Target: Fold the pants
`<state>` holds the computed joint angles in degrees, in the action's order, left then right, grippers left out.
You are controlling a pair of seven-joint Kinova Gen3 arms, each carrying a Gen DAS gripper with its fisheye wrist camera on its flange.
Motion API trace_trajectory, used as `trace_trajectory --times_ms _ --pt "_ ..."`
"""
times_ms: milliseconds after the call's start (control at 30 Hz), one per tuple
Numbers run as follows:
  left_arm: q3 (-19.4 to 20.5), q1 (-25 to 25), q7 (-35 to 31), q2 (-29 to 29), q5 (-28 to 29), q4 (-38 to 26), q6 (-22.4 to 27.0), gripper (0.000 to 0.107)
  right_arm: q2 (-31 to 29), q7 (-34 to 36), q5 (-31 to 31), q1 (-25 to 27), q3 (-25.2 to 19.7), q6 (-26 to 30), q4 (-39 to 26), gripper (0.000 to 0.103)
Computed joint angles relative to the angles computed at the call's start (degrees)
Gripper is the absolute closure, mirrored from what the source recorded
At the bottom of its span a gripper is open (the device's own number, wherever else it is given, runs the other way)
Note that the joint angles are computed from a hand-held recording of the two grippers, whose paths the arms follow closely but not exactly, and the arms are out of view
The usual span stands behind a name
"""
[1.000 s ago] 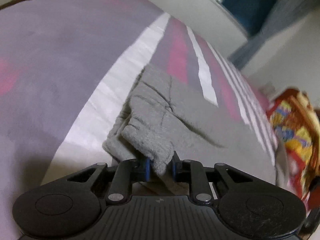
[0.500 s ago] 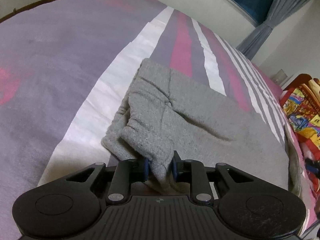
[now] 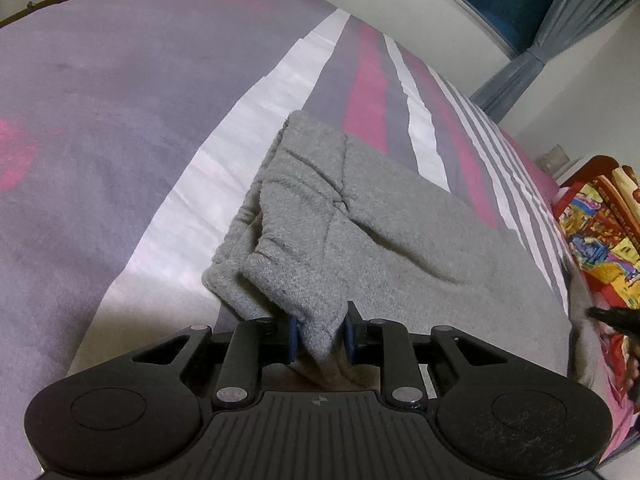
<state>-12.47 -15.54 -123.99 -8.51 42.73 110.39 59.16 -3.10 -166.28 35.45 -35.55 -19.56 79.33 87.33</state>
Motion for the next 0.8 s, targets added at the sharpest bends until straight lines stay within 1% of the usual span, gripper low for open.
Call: trace_trajectory --times_ms 67,133,200,233,267,300,333,367,400,433,467,500,533,567,600,700,800 --pt "-0.5 -0.1 -1.1 0.1 0.7 0.2 0.4 0.085 -4.2 -4.7 3.6 -0.5 -5.1 2.8 2.6 0.099" --pt "-1.0 -0.5 -1.9 0.5 1.5 0.2 1.1 0.085 -9.1 -9.3 4.0 -1.1 -10.4 7.4 5.3 0.099" --pt "-1.1 -0.9 -2.6 0.6 2.1 0.4 1.6 0.085 -14.0 -14.0 0.7 1.4 -15.7 10.5 7.7 0.099" --pt "-1.1 -1.1 -2.6 0.7 2.3 0.5 1.7 0.085 -16.6 -16.3 -1.7 3.1 -17.9 11.1 9.4 0.099" --pt "-1.0 -1.3 -2.5 0.8 2.5 0.6 1.8 0.085 -19.2 -18.6 -4.0 4.4 -19.1 10.8 11.4 0.099" --pt "-0.9 -1.4 -2.4 0.8 2.6 0.6 1.9 0.085 -20.8 -21.0 -6.3 4.5 -19.2 10.1 13.2 0.1" --pt "-0.8 -1.5 -2.2 1.0 2.6 0.5 1.9 0.085 -22.3 -23.3 -8.7 3.9 -18.2 8.8 15.9 0.099" --pt "-0.7 -1.6 -2.0 1.1 2.5 0.4 2.0 0.085 -23.9 -25.4 -10.9 2.8 -16.1 6.6 18.5 0.098" --pt "-0.5 -1.7 -1.7 1.1 2.5 0.4 2.1 0.085 -24.8 -27.3 -12.2 1.7 -14.7 5.3 20.5 0.096" --pt "-0.4 -1.8 -1.4 1.1 2.3 0.3 2.2 0.085 -26.5 -28.1 -12.5 1.3 -14.3 3.9 22.0 0.095" --pt "-0.3 -1.8 -0.9 1.1 2.2 0.3 2.2 0.085 -28.0 -29.1 -12.0 1.6 -15.0 3.3 22.7 0.081" --pt "-0.1 -1.8 -0.6 1.1 1.9 0.3 2.1 0.085 -29.4 -30.1 -11.3 3.0 -16.4 3.7 23.0 0.072" --pt "0.1 -1.8 -0.4 1.0 1.7 0.3 1.9 0.085 -30.3 -30.1 -10.8 4.4 -17.2 4.2 23.2 0.06" --pt "0.1 -1.7 -0.2 1.0 1.6 0.4 1.8 0.085 -31.1 -30.0 -10.5 5.5 -17.3 4.1 23.5 0.057" --pt "0.2 -1.6 0.0 1.2 1.5 0.4 1.7 0.085 -32.7 -30.3 -10.5 6.5 -16.3 3.1 24.6 0.057" --pt "0.6 -1.4 1.1 1.3 1.2 0.5 1.2 0.085 -36.4 -30.2 -13.0 7.9 -11.0 0.6 26.9 0.059" --pt "0.7 -1.2 1.4 1.4 1.0 0.3 1.1 0.085 -40.4 -31.4 -14.6 10.8 -9.4 -1.7 29.1 0.058"
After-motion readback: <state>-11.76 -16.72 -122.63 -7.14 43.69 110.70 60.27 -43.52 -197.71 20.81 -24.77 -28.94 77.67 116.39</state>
